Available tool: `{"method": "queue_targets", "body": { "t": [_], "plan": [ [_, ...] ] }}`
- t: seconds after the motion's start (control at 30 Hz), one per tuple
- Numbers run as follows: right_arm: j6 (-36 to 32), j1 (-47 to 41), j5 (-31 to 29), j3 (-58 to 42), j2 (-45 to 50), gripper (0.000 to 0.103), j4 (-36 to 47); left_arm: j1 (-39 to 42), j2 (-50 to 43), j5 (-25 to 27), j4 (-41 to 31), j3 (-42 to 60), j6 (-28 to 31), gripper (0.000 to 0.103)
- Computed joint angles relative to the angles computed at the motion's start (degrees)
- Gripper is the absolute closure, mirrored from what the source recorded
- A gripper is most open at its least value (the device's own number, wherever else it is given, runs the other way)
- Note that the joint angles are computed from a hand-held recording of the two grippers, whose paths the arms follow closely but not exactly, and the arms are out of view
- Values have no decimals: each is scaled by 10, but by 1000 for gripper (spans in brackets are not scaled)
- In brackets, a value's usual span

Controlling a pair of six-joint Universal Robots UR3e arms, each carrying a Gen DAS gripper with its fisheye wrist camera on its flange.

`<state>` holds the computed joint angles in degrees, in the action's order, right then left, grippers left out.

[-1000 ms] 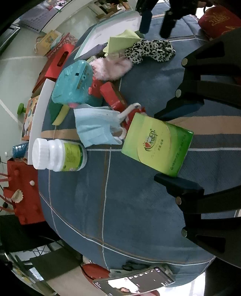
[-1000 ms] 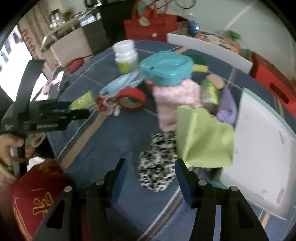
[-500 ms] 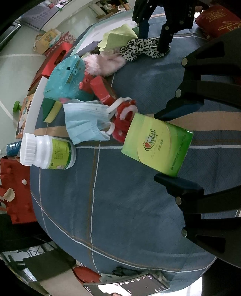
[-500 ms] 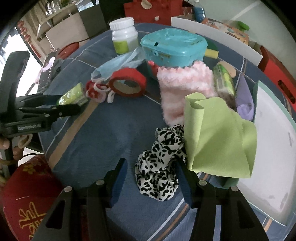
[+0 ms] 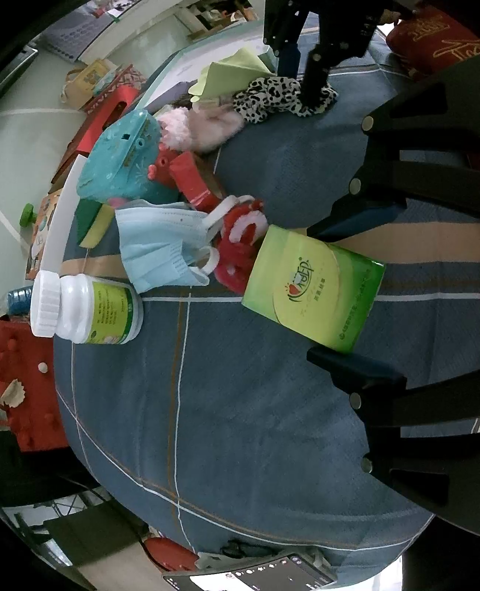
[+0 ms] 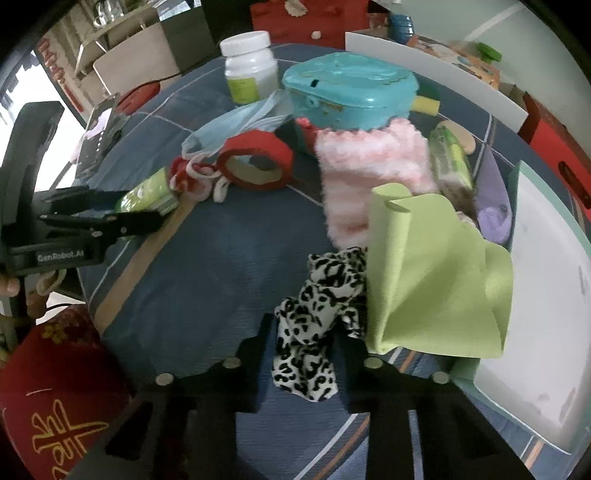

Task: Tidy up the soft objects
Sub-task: 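Lift the tissue pack with the left tool while the right tool grasps the leopard scrunchie, then carry both items over the white tray and open both tools to drop them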

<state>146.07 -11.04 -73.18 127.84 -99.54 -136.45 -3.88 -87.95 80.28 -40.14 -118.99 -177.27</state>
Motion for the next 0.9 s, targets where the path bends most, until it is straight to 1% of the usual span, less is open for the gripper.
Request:
{"method": "queue_targets", "body": {
  "t": [0.03, 0.13, 0.33, 0.4, 0.47, 0.6, 0.67, 0.77, 0.83, 0.9],
  "plan": [
    [-5, -7, 7, 2, -8, 82, 7, -2, -2, 1, 2, 0, -1, 43],
    [-21, -19, 19, 14, -33, 87, 14, -2, -2, 1, 2, 1, -1, 43],
    [-46, -42, 47, 31, -85, 88, 43, 0, 7, -1, -1, 0, -1, 43],
    [-64, -60, 69, 37, -107, 88, 66, 4, 14, -1, -7, 0, 0, 43],
    [-103, -96, 103, 39, -149, 89, 121, 5, 22, 0, -11, 0, 0, 43],
    [-142, -136, 146, 35, -189, 89, 181, 6, 39, 2, -15, 0, -2, 43],
    [-171, -164, 177, 29, -215, 88, 233, 8, 48, 3, -17, -2, -1, 43],
    [-159, -165, 198, 8, -217, 89, 244, 10, 61, 6, -27, 4, -3, 43],
    [-179, -186, 224, -9, -230, 89, 285, 12, 69, 8, -32, 7, -5, 43],
    [-184, -195, 235, -20, -243, 89, 301, 12, 73, 11, -38, 13, -8, 43]
  ]
}}
